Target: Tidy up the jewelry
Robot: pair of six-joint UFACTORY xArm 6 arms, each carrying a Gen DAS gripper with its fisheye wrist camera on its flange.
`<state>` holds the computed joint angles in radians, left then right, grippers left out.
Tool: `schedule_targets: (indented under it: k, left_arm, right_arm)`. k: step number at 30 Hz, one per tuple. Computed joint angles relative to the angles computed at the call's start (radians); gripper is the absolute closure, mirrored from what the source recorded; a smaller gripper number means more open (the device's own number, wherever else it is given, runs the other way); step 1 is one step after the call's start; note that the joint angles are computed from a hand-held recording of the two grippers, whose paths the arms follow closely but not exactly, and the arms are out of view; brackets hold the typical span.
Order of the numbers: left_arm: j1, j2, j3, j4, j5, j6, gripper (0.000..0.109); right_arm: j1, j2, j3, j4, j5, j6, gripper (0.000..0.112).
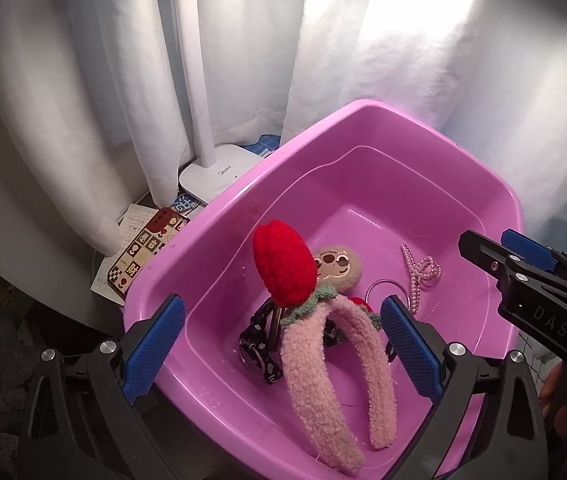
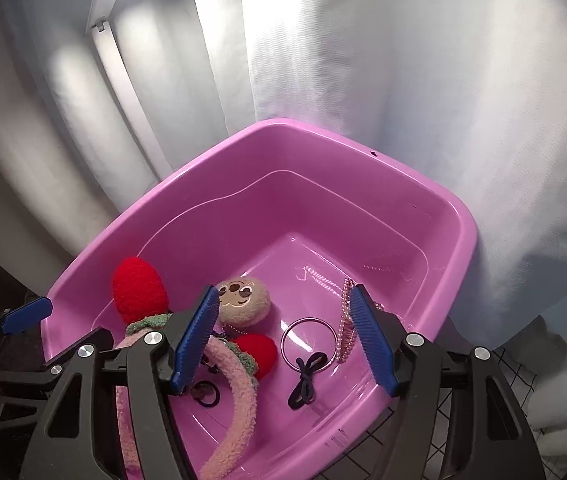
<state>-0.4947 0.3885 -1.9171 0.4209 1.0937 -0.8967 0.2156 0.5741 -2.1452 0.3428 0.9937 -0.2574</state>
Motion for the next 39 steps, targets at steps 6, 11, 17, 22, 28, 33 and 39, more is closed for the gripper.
schedule_targets:
  k: [6, 11, 17, 22, 28, 33, 39]
  left_arm:
    - [-0.024, -0.006, -0.014, 0.051, 0.037, -0.030, 0.012]
    - [-0.033, -0.008, -0.022, 0.060, 0.052, -0.042, 0.012]
    - [-0.036, -0.016, -0.016, 0.058, 0.060, -0.055, 0.012]
    - [-0.042, -0.024, -0.008, 0.070, 0.062, -0.066, 0.012]
    - [-0.038, -0.030, -0.003, 0.056, 0.061, -0.064, 0.012]
    - [-0.037, -0.034, -0.001, 0.056, 0.061, -0.071, 0.012]
    - [-0.035, -0.039, 0.004, 0.056, 0.058, -0.068, 0.012]
  right_arm:
    - [-0.007, -0.065, 0.103, 0.028, -0.027, -0.034, 0.047]
    - [-0.012, -0.103, 0.159, 0.038, -0.049, -0.049, 0.047]
    - [-0.015, -0.119, 0.187, 0.045, -0.061, -0.058, 0.047]
    - [-0.016, -0.131, 0.201, 0.052, -0.062, -0.062, 0.047]
    - [-0.013, -0.147, 0.225, 0.056, -0.081, -0.074, 0.047]
    - [-0.012, -0.156, 0.237, 0.056, -0.089, -0.077, 0.047]
    - [-0.012, -0.159, 0.239, 0.056, -0.090, -0.079, 0.047]
